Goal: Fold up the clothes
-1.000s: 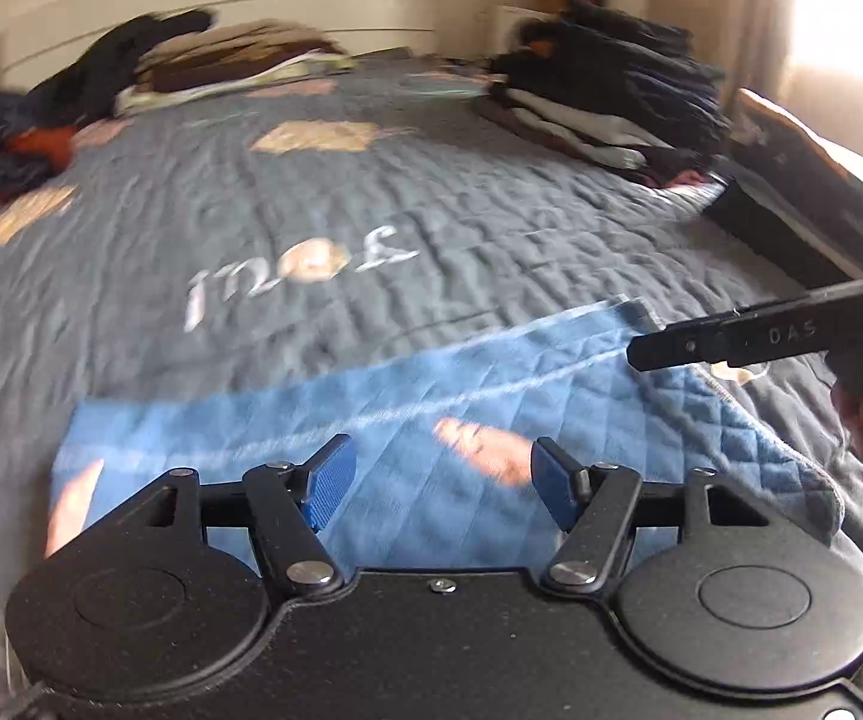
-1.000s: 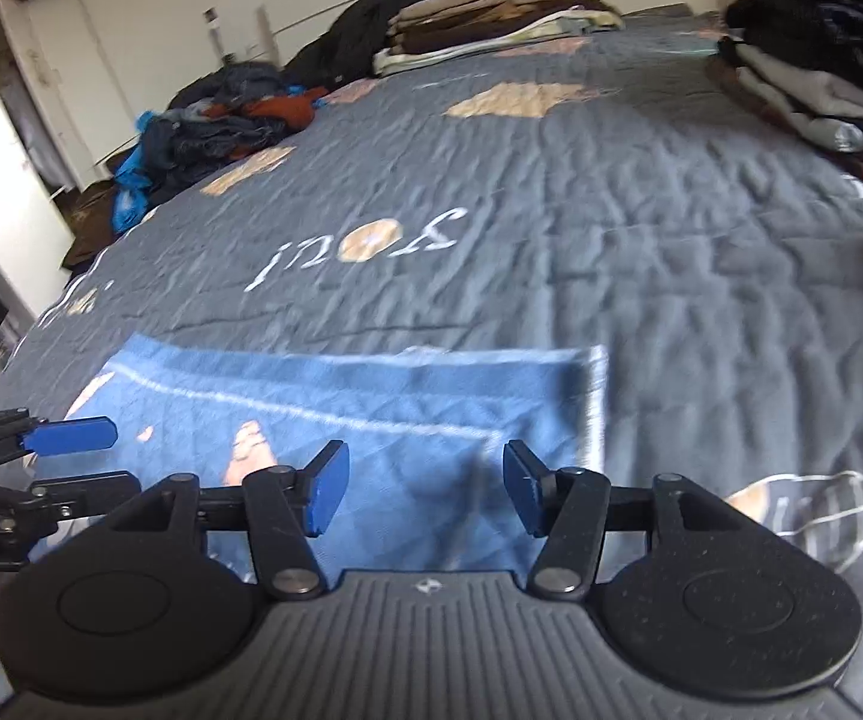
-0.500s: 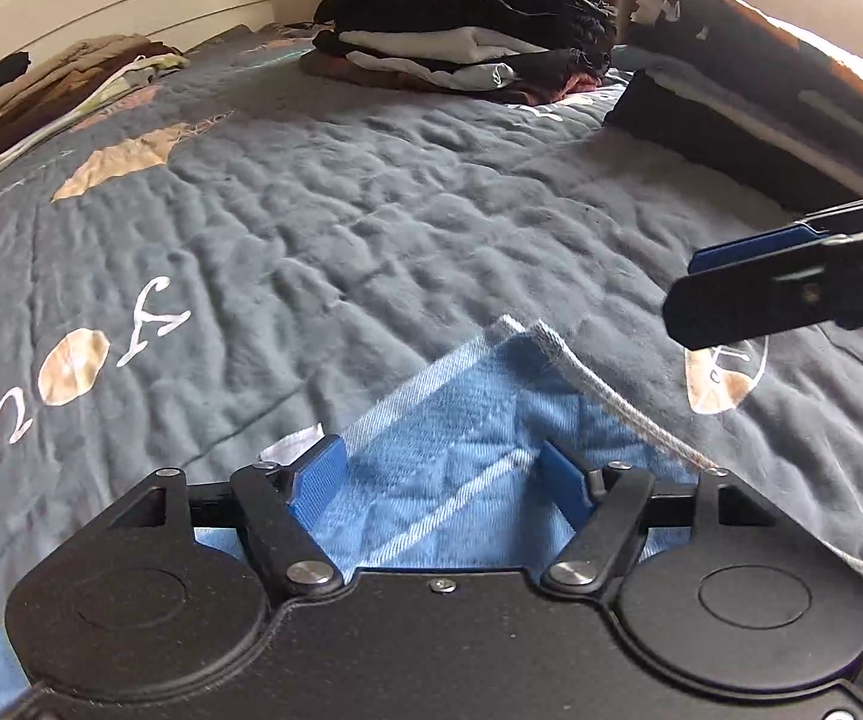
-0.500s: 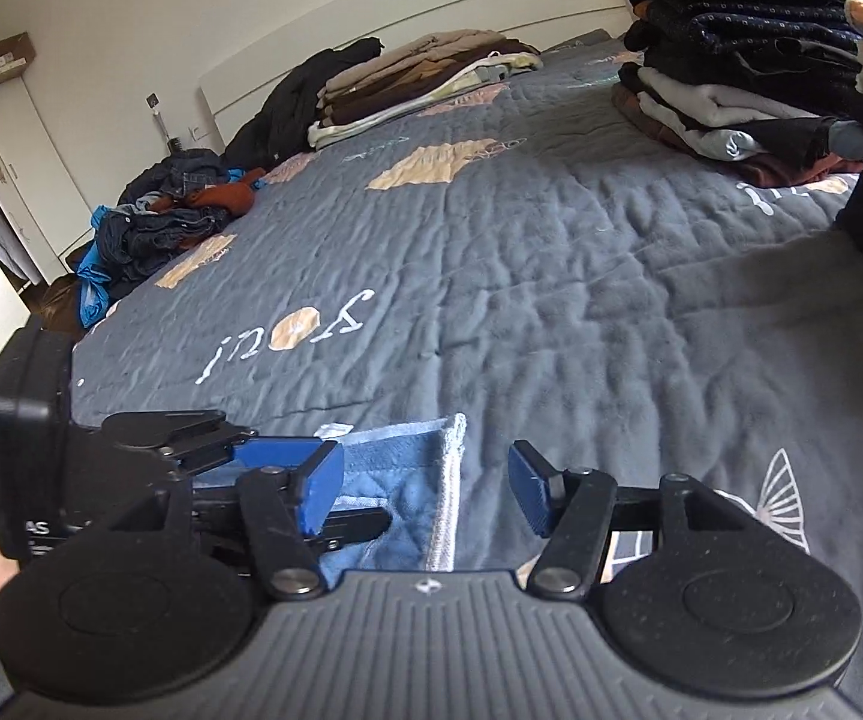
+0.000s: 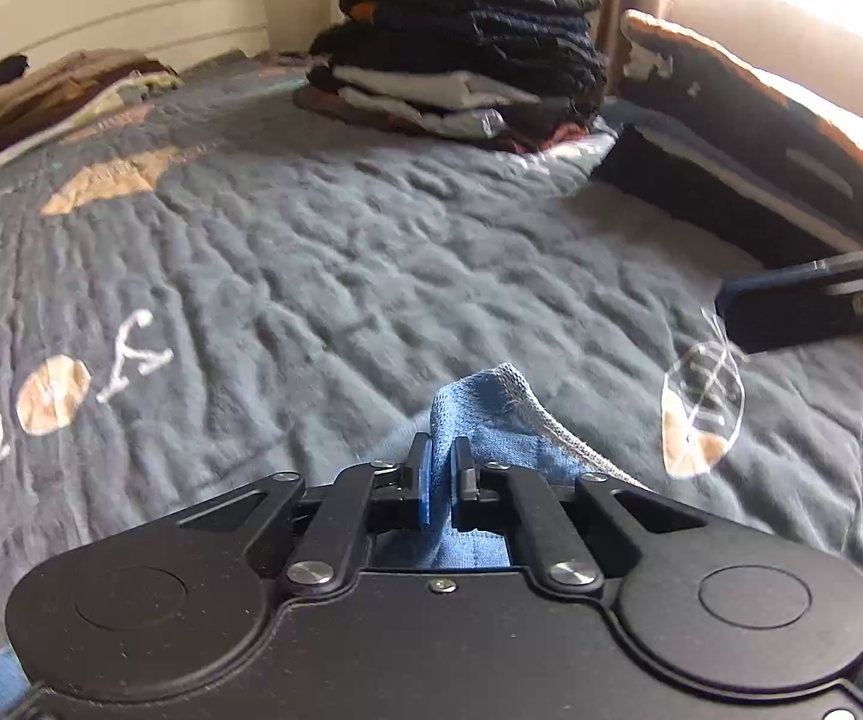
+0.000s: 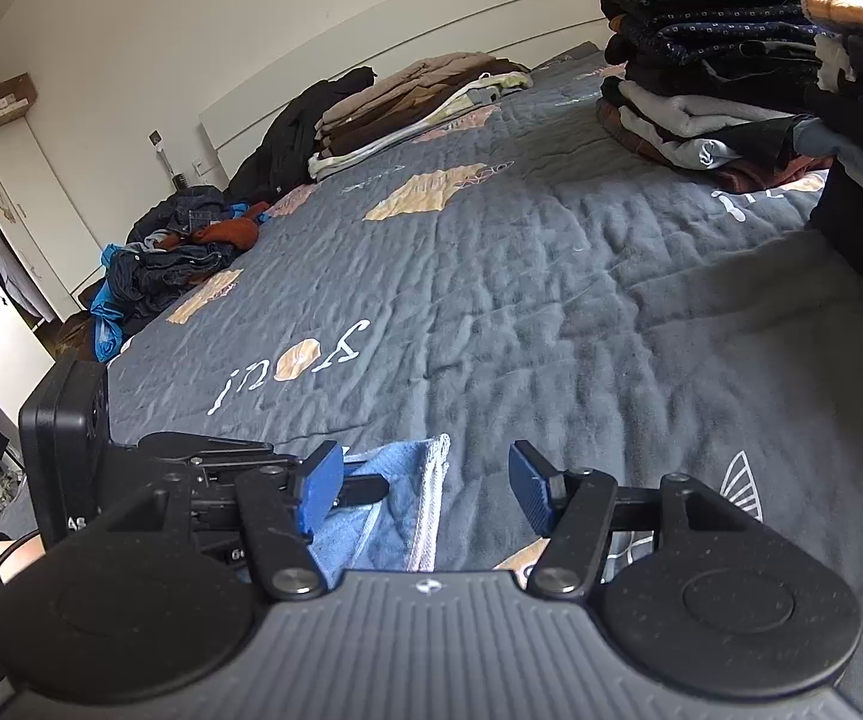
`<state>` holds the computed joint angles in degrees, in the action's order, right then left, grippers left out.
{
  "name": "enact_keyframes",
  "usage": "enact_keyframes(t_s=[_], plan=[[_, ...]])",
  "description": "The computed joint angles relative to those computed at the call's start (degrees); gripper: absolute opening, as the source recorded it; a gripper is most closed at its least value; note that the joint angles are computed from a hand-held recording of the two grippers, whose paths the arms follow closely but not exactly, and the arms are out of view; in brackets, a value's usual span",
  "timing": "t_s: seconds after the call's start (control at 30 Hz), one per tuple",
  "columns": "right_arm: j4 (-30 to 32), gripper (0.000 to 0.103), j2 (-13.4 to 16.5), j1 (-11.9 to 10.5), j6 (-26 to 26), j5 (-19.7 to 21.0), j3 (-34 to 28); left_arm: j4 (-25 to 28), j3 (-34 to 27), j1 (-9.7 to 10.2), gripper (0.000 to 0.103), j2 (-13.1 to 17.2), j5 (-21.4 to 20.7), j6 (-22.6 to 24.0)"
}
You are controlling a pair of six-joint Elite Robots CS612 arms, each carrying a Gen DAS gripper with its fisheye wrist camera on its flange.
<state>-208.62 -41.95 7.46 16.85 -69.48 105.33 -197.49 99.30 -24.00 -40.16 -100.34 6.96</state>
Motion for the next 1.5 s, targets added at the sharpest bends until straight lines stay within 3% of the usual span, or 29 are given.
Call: enact_keyframes(t_s=[0.1, 0.17, 0.23, 0.3, 0.4, 0.57, 0.67, 0.8, 0.9, 1.0, 1.13, 1.23, 1.37, 1.5], plan=[[-0.4, 0.060, 0.0, -0.1, 0.2, 0.2, 0.1, -1.3, -0.7, -0.32, 0.006, 0.3, 2.1, -0.5], [-0.3, 0.060, 0.1, 0.0, 0.4, 0.3, 0.0, 1.0, -1.3, -1.05, 0.008, 0.4, 5.4, 1.5], [0.1, 0.060, 0.1, 0.1, -0.1, 0.4, -0.2, 5.2, -1.9, -2.01, 0.031, 0.6, 9.7, 4.7], [1.0, 0.060, 0.1, 0.3, -0.6, 0.8, -0.4, 2.5, -1.3, -2.35, 0.043, 0.9, 12.2, 5.4], [2.2, 0.060, 0.1, 0.4, -2.0, 2.3, -0.5, -0.2, 0.3, -1.20, 0.049, -0.2, 10.0, 2.3], [3.4, 0.060, 0.2, 0.2, -3.2, 6.6, -0.7, -1.2, 5.1, 0.46, 0.050, -3.4, 5.7, -2.8], [4.4, 0.060, 0.2, 0.4, -3.8, 7.8, -0.8, -2.8, 8.7, 0.46, 0.052, -4.7, 5.9, -2.9], [6.1, 0.061, 0.3, 1.1, -4.9, 9.5, -1.2, 0.1, 9.0, 1.15, 0.056, -4.3, 6.1, -6.9], [8.0, 0.061, 0.4, 1.8, -6.9, 11.3, -1.6, -0.7, 8.4, 1.37, 0.059, -3.7, 6.3, -8.0], [12.3, 0.061, 0.3, 2.8, -10.8, 12.3, -1.8, -1.0, 8.0, 1.82, 0.061, -3.3, 8.0, -9.4], [17.7, 0.061, 0.1, 3.5, -15.2, 9.8, -1.7, -1.6, 7.5, 3.49, 0.061, -2.7, 11.7, -12.0], [17.7, 0.061, 0.1, 3.2, -14.8, 10.4, -1.6, -1.7, 6.9, 4.77, 0.061, -2.2, 18.0, -14.7], [17.4, 0.061, 0.0, 3.2, -14.9, 9.8, -1.3, -1.8, 7.8, 6.20, 0.057, -3.5, 20.8, -18.8], [16.9, 0.061, -0.1, 3.2, -14.2, 9.9, -1.3, -7.7, 12.4, 6.11, 0.059, -6.6, 14.6, -17.4]])
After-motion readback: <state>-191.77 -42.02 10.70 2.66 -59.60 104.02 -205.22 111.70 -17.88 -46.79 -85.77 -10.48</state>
